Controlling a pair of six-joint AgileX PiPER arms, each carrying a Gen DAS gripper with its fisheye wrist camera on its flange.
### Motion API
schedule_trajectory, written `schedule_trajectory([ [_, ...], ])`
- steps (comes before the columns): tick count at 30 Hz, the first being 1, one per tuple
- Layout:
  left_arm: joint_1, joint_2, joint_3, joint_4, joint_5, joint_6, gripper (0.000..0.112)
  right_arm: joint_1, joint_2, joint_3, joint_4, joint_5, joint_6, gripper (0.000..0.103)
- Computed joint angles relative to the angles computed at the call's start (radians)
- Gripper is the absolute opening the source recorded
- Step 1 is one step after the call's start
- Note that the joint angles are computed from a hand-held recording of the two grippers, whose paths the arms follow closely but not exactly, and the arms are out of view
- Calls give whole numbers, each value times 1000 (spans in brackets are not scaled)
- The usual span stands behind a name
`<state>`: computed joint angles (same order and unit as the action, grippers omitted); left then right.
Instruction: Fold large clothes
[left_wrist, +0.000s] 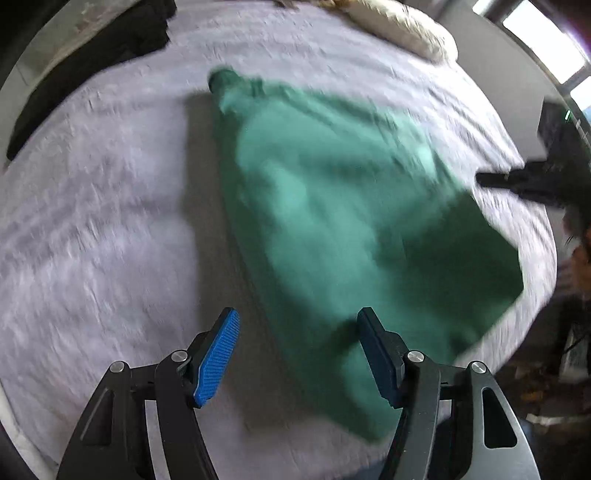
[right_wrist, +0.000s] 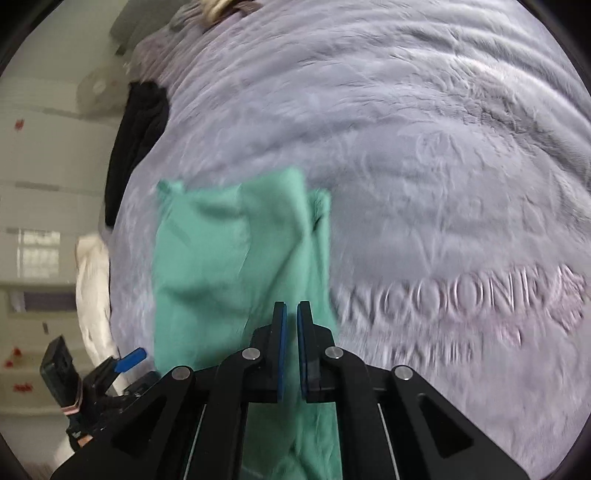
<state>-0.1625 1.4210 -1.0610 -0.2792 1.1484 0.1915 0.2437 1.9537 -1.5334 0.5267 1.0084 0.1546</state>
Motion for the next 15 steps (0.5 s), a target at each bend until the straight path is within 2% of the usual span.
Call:
schedule_trajectory([
  [3, -11, -78, 101, 10, -4, -1, 68, 49, -61, 27, -21, 26, 10, 7],
  [6, -16, -119, 142, 20, -15, -31, 75, 100, -105, 45, -20, 55, 14, 7],
  [8, -6, -132, 155, 17, -16, -45, 75, 132, -123, 41, -37, 102, 15, 9],
  [9, 1, -134, 158, 12, -14, -49, 75, 150, -122, 35, -56, 115, 24, 20],
  [10, 6, -135, 159, 9, -10, -54, 75, 162, -128, 37, -82, 129, 28, 36],
  [11, 7, -135, 158, 8, -8, -62, 75, 176, -141, 50, -109, 131, 38, 44],
  [12, 9, -140, 158, 10, -4, -62, 75, 182, -157, 74, -125, 124, 50, 47],
  [14, 0, -145, 156, 19, -5, -70, 75, 183, -177, 120, -147, 117, 74, 39],
  [15, 0, -147, 158, 20, -5, -70, 75, 183, -182, 136, -155, 117, 84, 12],
])
